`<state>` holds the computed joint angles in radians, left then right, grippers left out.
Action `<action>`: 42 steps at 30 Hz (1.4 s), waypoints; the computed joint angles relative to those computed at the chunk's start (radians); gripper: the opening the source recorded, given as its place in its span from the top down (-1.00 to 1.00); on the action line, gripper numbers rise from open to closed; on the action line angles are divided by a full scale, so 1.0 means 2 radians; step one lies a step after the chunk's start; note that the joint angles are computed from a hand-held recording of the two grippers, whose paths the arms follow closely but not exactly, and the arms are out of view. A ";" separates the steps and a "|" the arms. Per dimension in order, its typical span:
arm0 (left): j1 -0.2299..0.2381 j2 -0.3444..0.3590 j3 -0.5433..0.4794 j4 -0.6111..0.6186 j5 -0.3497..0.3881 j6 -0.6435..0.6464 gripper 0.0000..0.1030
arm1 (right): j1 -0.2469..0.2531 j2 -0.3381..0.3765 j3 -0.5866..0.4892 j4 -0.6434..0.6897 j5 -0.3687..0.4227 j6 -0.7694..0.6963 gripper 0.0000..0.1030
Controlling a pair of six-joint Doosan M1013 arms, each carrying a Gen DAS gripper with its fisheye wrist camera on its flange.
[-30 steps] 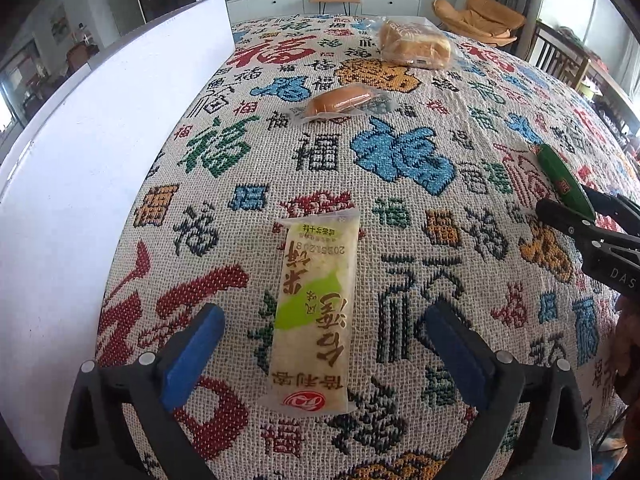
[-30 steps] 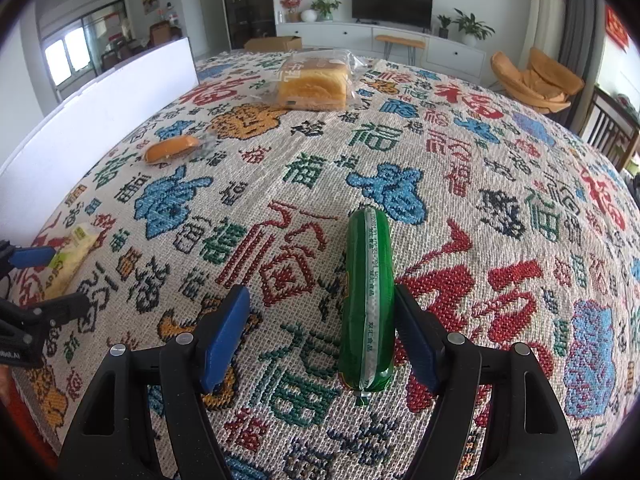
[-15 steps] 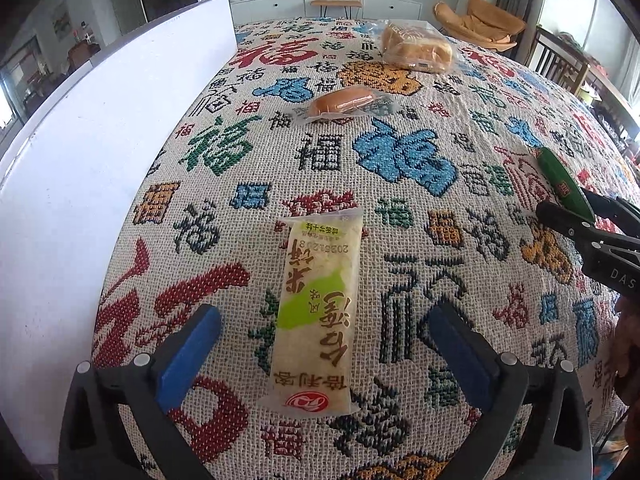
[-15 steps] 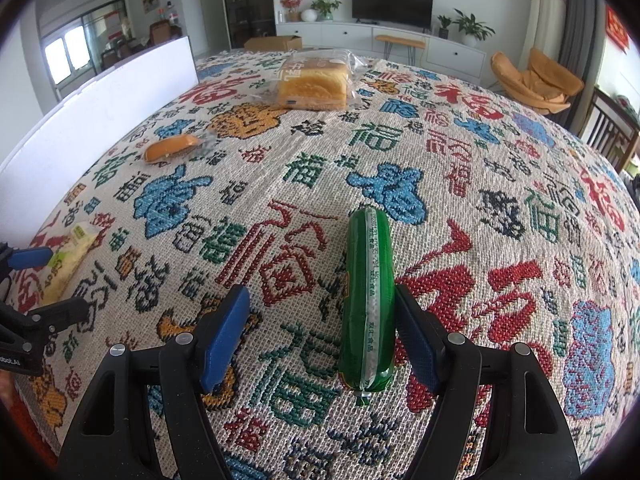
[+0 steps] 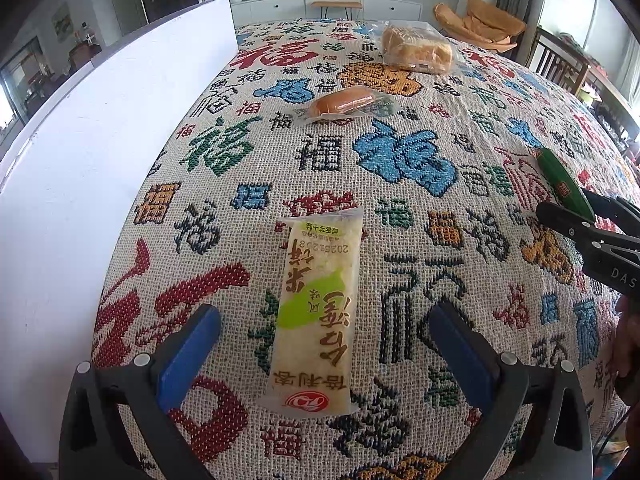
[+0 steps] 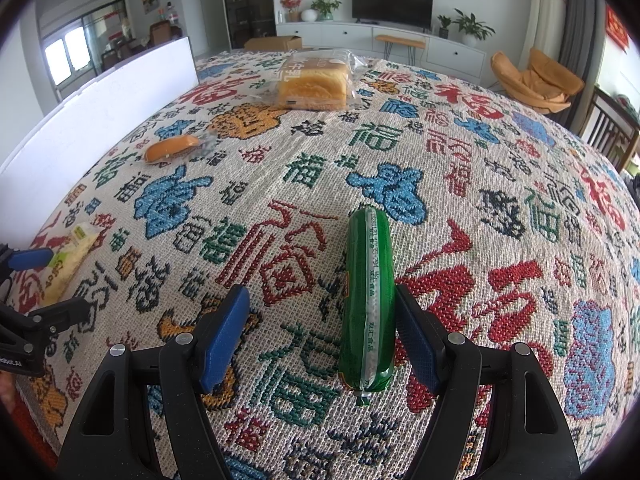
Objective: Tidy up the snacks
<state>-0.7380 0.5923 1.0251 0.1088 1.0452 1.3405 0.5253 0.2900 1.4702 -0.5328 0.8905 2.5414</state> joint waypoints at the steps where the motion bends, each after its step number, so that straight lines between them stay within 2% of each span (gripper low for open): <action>1: 0.000 0.000 0.000 0.000 0.000 0.000 -1.00 | 0.000 -0.001 0.001 -0.001 0.000 0.000 -0.47; 38: 0.000 -0.001 0.002 0.001 -0.003 -0.002 -1.00 | 0.001 0.000 0.000 -0.002 0.002 0.001 -0.47; 40: 0.001 -0.003 0.005 -0.003 -0.006 0.000 -0.98 | -0.002 -0.003 0.003 0.010 -0.009 -0.007 -0.50; 41: 0.001 -0.004 0.006 -0.003 -0.008 -0.001 -0.89 | -0.008 -0.005 0.002 0.034 -0.012 -0.028 -0.50; 42: 0.001 -0.007 0.010 -0.004 -0.014 -0.002 -0.73 | -0.017 -0.006 -0.002 0.071 -0.011 -0.060 -0.47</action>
<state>-0.7354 0.5778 1.0455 0.1017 1.0165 1.3368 0.4918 0.2776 1.4657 -0.3899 0.8694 2.4223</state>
